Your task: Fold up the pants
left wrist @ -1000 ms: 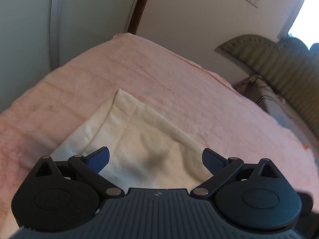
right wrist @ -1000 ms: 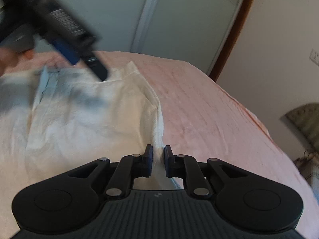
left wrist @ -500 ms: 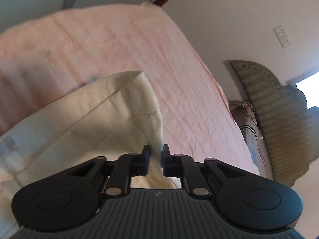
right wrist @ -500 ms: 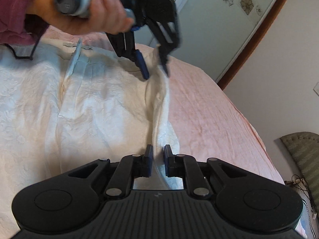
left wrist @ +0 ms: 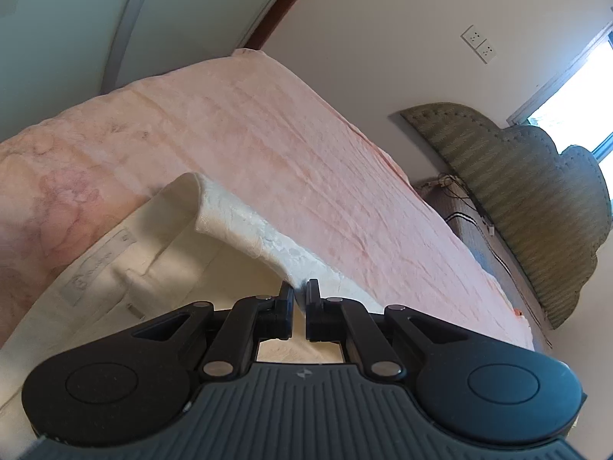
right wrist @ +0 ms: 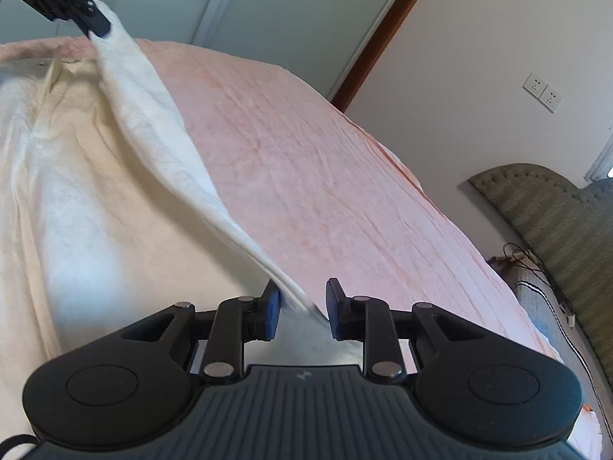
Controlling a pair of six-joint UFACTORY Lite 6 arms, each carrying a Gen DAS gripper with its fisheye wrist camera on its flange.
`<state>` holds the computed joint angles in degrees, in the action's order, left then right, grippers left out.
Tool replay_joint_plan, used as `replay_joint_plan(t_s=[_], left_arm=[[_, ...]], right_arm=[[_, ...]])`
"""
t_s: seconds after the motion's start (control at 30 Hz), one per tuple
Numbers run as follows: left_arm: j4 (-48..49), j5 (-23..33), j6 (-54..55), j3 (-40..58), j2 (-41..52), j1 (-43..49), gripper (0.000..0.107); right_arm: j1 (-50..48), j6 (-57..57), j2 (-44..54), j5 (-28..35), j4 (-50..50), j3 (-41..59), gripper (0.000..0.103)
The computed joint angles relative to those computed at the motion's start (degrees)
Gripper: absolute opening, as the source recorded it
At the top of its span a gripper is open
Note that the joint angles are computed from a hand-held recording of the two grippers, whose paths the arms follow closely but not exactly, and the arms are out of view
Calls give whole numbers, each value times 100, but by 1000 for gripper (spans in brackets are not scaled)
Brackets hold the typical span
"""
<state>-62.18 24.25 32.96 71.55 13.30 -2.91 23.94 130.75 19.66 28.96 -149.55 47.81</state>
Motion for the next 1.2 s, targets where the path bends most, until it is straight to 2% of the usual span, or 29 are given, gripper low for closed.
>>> replay_joint_plan(t_s=[0.03, 0.07, 0.1, 0.2, 0.37, 0.47, 0.53, 0.6, 0.7, 0.83, 1.0, 1.07, 1.17, 1.2], left_arm=[[-37, 30, 84, -150, -158, 51, 4], [-51, 56, 214, -297, -331, 106, 4], [74, 63, 227, -442, -524, 143, 4], [236, 279, 480, -1028, -1218, 419, 4], [414, 880, 786, -2071, -2419, 1154, 4], [527, 1212, 994, -2631, -3172, 1613, 3], [505, 1572, 1239, -2986, -3664, 2009, 3], [620, 1837, 1301, -3294, -4087, 2347, 3], [938, 2151, 1349, -3716, -4585, 2749, 3], [1110, 2625, 1599, -4080, -4877, 3338, 3], [1209, 2839, 1841, -4332, -5001, 3855, 3], [1358, 2776, 1792, -4432, -5272, 3825, 3], [1541, 2727, 1673, -4512, -5499, 3812, 3], [1619, 2749, 1565, -4529, -5597, 3816, 3]], right_arm=[[52, -47, -86, -68, 104, -46, 20], [183, -218, -227, -93, 270, -169, 11], [470, -566, -385, 62, 677, -403, 10], [1213, -1045, -1257, 158, 1562, -1171, 9], [2620, -1079, -3441, -139, 3081, -2598, 8], [3974, -1211, -4184, 251, 4450, -3008, 8], [4678, -837, -4316, 512, 4826, -3150, 8], [5340, -311, -4165, 819, 4967, -3202, 8], [5747, 500, -3921, 962, 4836, -3307, 8], [5847, 962, -3940, 826, 4723, -3480, 8], [6053, 1051, -3901, 731, 4827, -3483, 8], [6186, 1115, -3809, 805, 4863, -3447, 8], [6004, 1672, -3664, 754, 4345, -3504, 8], [6143, 1628, -3724, 825, 4514, -3528, 8]])
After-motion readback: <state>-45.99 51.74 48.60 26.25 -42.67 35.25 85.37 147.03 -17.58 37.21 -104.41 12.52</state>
